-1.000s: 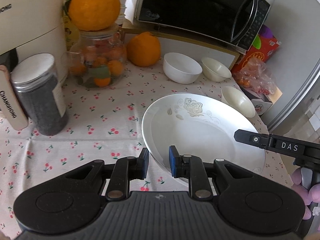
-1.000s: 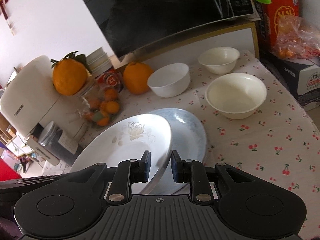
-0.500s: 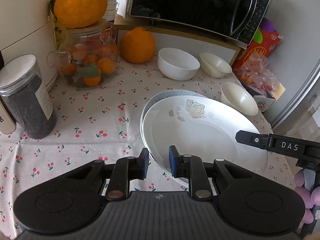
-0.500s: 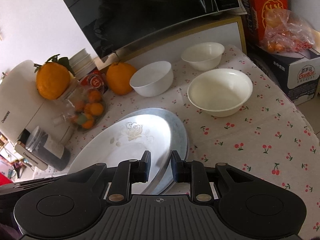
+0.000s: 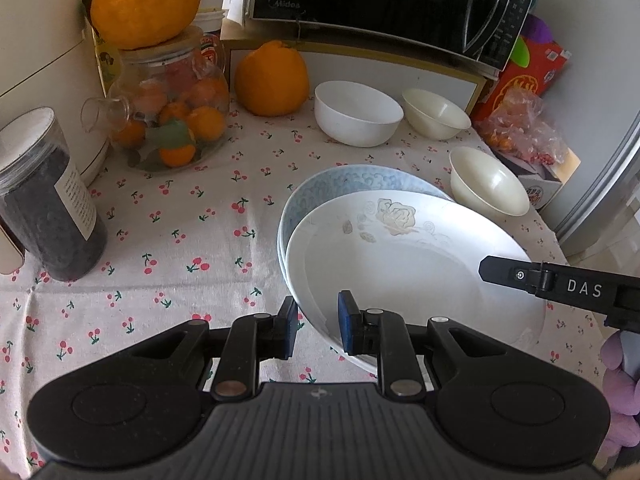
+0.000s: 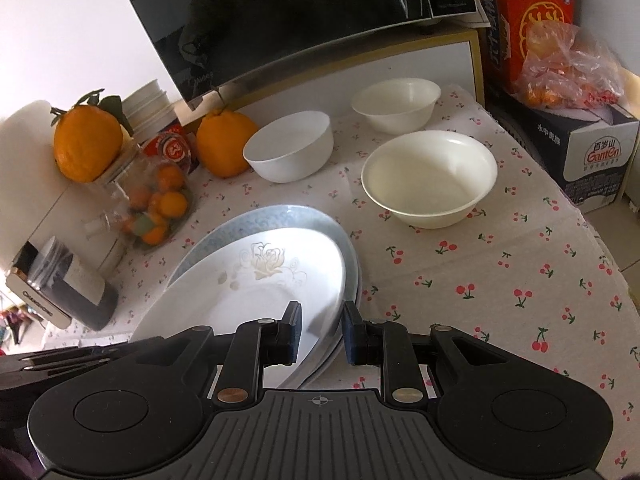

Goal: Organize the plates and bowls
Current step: 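Lower the white rose plate onto the blue plate stack with both tools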

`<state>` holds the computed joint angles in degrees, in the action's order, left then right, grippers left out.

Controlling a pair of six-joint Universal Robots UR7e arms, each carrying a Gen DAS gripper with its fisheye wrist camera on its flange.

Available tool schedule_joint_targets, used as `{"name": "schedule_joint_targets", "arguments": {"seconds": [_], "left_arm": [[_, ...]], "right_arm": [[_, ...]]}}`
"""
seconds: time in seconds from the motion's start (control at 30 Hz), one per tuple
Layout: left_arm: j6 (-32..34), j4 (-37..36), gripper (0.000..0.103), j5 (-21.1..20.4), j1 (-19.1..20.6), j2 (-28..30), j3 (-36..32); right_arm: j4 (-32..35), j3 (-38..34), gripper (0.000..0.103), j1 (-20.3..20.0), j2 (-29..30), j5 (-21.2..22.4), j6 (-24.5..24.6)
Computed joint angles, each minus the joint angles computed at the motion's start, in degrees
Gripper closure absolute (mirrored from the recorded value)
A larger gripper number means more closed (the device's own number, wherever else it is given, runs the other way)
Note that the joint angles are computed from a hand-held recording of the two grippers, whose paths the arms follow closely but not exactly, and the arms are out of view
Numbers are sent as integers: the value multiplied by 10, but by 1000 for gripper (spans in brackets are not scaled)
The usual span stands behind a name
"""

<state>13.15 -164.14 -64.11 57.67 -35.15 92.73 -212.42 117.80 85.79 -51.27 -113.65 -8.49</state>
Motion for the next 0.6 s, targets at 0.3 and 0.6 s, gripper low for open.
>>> {"name": "schedule_joint_targets", "arguments": {"seconds": [0.3, 0.6], "left_arm": [[20, -9, 84, 13, -5, 4, 3], [33, -11, 84, 24, -9, 10, 2]], "right_arm": [[1, -9, 81, 10, 9, -32, -24], [8, -20, 81, 23, 16, -73, -47]]}}
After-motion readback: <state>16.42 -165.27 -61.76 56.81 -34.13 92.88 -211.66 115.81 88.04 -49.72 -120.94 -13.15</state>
